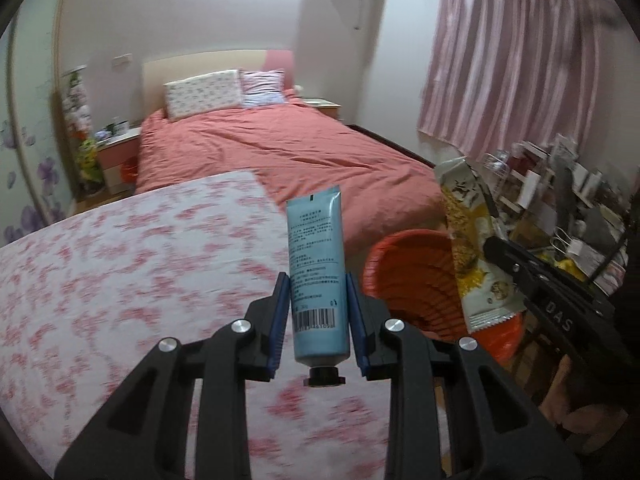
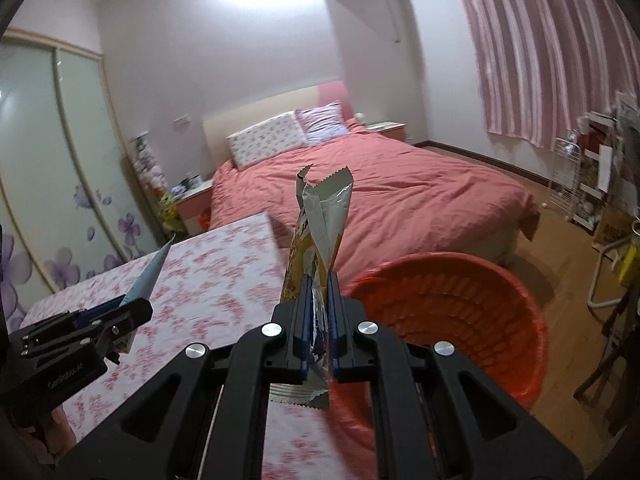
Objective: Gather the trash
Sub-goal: 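Carry the blue tube and snack wrapper over the orange basket, then open both tools to drop the tube and wrapper into the basket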
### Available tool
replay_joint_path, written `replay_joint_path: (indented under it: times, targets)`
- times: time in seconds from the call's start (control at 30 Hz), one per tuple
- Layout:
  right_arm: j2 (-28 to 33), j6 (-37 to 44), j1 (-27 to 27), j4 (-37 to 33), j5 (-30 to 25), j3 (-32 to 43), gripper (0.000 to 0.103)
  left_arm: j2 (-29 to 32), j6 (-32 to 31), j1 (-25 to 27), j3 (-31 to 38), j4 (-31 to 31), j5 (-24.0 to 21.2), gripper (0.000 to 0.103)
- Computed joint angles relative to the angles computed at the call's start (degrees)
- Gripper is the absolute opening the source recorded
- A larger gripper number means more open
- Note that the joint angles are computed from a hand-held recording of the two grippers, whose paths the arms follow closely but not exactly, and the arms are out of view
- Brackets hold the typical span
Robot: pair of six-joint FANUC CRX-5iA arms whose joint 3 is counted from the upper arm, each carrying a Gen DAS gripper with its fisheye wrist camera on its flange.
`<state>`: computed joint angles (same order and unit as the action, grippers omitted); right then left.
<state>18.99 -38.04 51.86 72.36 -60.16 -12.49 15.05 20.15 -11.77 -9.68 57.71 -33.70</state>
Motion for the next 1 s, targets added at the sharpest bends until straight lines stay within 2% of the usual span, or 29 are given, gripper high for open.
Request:
replay_joint_path:
  times: [0.4,0.57,0.67,0.73,0.8,0.93,1.0]
  targets:
    - [-3.5,-6.47,-1.07,-3.0,-3.63,-6.98,0.008,6.96,2.2,-8.1,6.14,-3.73,-3.59,0.028]
    - [-3.94,-8.25,-2.26,-3.66,-2.11,-8.6,0.008,9.87,5.01,-10.42,8.89,-6.88,-3.9,0.029]
    - [-4.26,-8.22,-3.53,-4.17,0.68,-9.43,0.01,11.71,7.08,-10.86,10.42,-8.97,-2.91,0.037]
    - [-4.87,-8.31,-3.73,-4.64,1.96,-10.56,0.018,12.19,8.31,-10.74,10.79,-9.71,-2.28,0.05]
    - [-4.83,-8.58,-3.62,-5.1,2.61,-10.87,0.036,12.51,8.79,-10.4,10.98,-9.92,-2.36,0.052]
    - [-6.02,-9.8,-3.27,-5.17,2.62,-12.35,0.047,12.06,10.05,-9.18,10.65,-11.41,-1.75,0.057]
    - [-5.33,-8.2,-1.79,-6.82,-0.9,-10.58,0.061,11.11,9.84,-8.53,9.45,-11.15,-0.82,0.061]
